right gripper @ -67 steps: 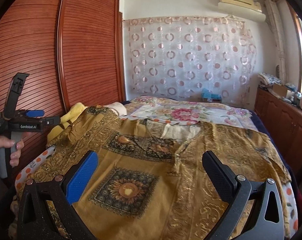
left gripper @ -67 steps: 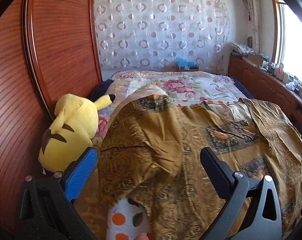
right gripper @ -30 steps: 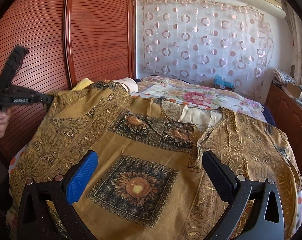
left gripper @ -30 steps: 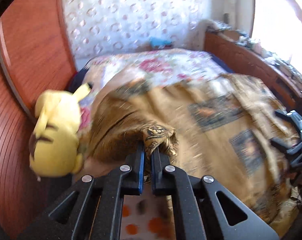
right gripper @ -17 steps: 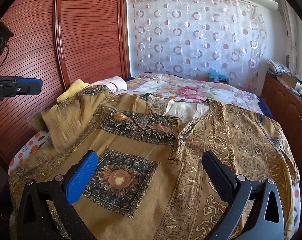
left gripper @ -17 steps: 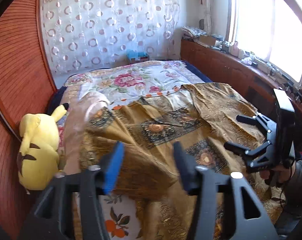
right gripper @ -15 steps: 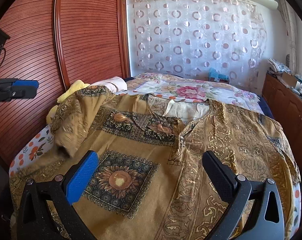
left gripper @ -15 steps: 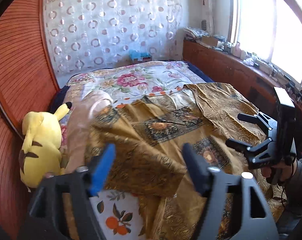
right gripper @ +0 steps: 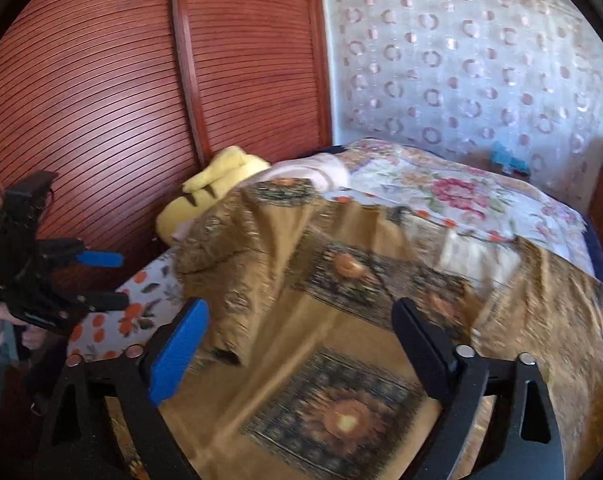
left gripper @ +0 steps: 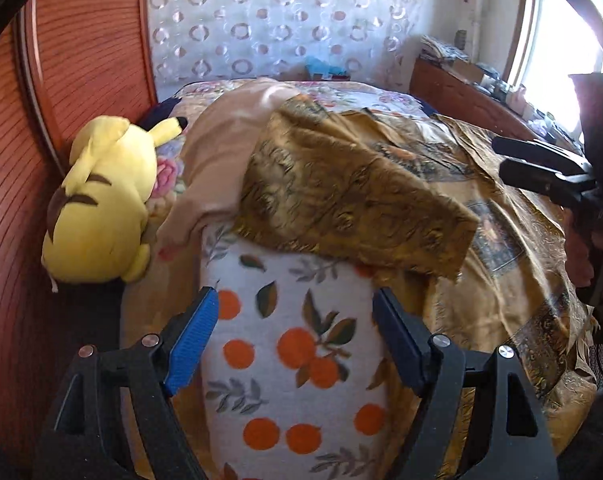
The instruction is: Fold small clothes
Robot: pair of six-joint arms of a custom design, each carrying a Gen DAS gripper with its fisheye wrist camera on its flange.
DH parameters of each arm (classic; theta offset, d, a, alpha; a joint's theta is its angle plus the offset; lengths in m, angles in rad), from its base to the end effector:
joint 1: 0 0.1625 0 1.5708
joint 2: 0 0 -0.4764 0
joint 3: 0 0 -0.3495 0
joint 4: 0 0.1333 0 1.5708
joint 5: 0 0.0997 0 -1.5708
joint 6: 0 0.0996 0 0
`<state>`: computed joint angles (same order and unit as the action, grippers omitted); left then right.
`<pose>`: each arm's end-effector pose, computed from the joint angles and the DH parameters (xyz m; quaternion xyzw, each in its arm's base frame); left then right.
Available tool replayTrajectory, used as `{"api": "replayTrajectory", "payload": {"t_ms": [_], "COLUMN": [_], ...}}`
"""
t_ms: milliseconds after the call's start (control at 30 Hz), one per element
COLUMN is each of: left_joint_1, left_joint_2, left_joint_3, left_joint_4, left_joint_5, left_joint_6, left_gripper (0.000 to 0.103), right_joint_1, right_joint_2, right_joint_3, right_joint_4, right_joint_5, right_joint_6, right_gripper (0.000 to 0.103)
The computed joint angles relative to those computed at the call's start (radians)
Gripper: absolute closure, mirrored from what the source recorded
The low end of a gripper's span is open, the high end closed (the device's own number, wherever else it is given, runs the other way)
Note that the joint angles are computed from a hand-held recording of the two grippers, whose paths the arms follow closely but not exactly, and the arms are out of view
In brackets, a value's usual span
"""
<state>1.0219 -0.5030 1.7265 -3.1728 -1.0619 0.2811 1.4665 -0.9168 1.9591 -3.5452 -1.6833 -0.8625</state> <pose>-0.1898 -0.6589 0.0195 0.3399 0.8889 -0.2134 0.2207 0.0585 -0.6144 0.2598 0.3066 -0.8380 0.3739 0.2530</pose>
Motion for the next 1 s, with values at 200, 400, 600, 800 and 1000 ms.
{"api": "replayTrajectory", "payload": {"t_ms": [200,400,600,800,1000], "left_joint_1": [0.022,0.034,0.04,0.038,0.025], "left_joint_2": [-0.023,-0.048,-0.056,-0.055,-0.046], "left_joint_3": [0.048,0.089,0.098,0.103,0.104], "left_joint_4": [-0.075,-0.118,-0.135,-0.149,-0.148], "left_joint_5": [0.002,0.01,0.006,-0.001,-0.005], "left_joint_6": [-0.01,-0.005,-0.001,0.0,-0.002], "left_gripper": [0.023,0.023,0.023,0.023,0.023], "right_joint_1": [0.05,0.091,0.11,0.131,0.126], "right_joint_2": [0.075,0.18,0.285,0.34,0.293], "right_joint_3": [-0.15,-0.295,-0.392,-0.426,-0.391], "right_joint_4": [0.246,0.425,0.449,0.388,0.381], "right_joint_5": [-0.031,-0.091,-0.226,-0.277,-0.2], "right_joint_6": [0.0,-0.038,-0.097,-0.135,-0.089], "right_gripper": [0.041,0.054,0.056,0.092,0.1]}}
